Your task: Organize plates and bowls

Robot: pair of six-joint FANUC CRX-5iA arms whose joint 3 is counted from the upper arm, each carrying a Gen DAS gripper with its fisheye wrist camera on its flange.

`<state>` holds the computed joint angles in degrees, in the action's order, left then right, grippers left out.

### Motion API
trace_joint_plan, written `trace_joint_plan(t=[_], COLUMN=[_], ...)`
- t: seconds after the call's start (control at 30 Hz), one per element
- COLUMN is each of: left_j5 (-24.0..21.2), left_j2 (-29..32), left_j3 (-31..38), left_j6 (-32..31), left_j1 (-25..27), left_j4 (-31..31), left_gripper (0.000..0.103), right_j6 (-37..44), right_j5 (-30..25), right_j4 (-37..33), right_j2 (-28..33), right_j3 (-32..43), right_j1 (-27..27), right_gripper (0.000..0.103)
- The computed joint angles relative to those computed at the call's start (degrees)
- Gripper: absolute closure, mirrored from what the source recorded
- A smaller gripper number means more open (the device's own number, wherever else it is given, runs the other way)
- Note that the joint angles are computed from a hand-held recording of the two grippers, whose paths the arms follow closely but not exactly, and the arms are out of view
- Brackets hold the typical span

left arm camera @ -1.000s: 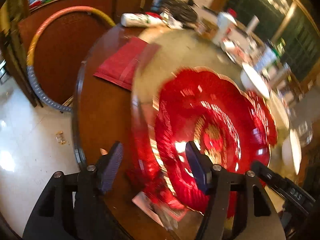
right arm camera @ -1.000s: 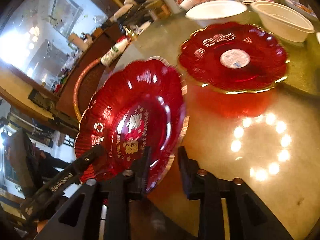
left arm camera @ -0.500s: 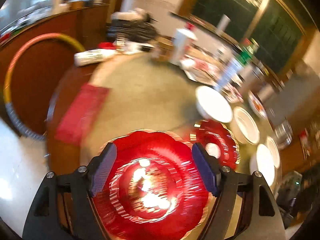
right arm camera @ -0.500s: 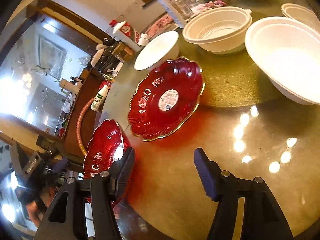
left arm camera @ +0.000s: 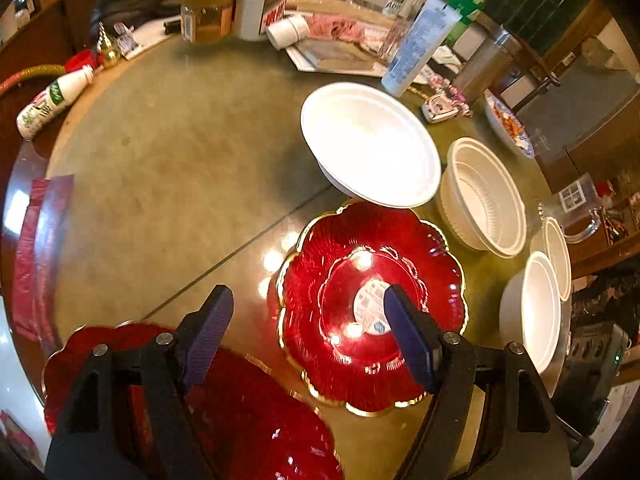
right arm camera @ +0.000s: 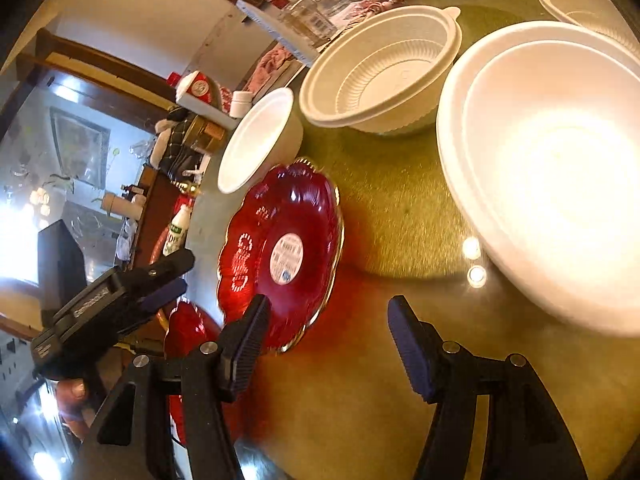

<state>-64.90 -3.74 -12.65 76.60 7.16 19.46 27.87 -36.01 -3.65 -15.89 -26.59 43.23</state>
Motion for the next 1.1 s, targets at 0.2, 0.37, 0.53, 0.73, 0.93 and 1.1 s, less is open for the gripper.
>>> trace_joint_plan(t=[0.2,0.37,0.53,0.73,0.93,1.1], left_j5=[-0.17,-0.70,-1.14,0.99,3.45,4.40], left_j2=[4.58,6.36,6.18,2.16,-2.74,-7.34], left_j3=[2.78,5.51,6.28,5.17,2.35,-1.12], left_j6=[1.69,3.49,3.52,4.02,2.50,0.37], left_j1=[-2.56,-5.45,-6.83,-7.40,-6.44,-4.83], left_j4=[-2.17,-8.21,-11.48,-12.86,-10.85,-7.85], left_gripper=[0.025,0.059,0.082,0.083,0.084,0.084], right_j6=[3.24,5.18,2.68,-3.81,-14.15,-21.36], right_j5=[1.17,0.38,0.20,1.80,2.67,1.09], right_j4=[-3.12,-3.76,1.46,9.47,21.93,29.80], right_j2=[2.33,4.52,5.42,2.68,-2.60,-6.53], right_j3=[1.35,3.08,2.32,-1.06,-6.34,-9.45], right_j1=[-2.21,-2.41,-0.42,2.04,6.17,9.61], right_gripper=[0.043,0.072,0.094,0.095,0.095,0.095])
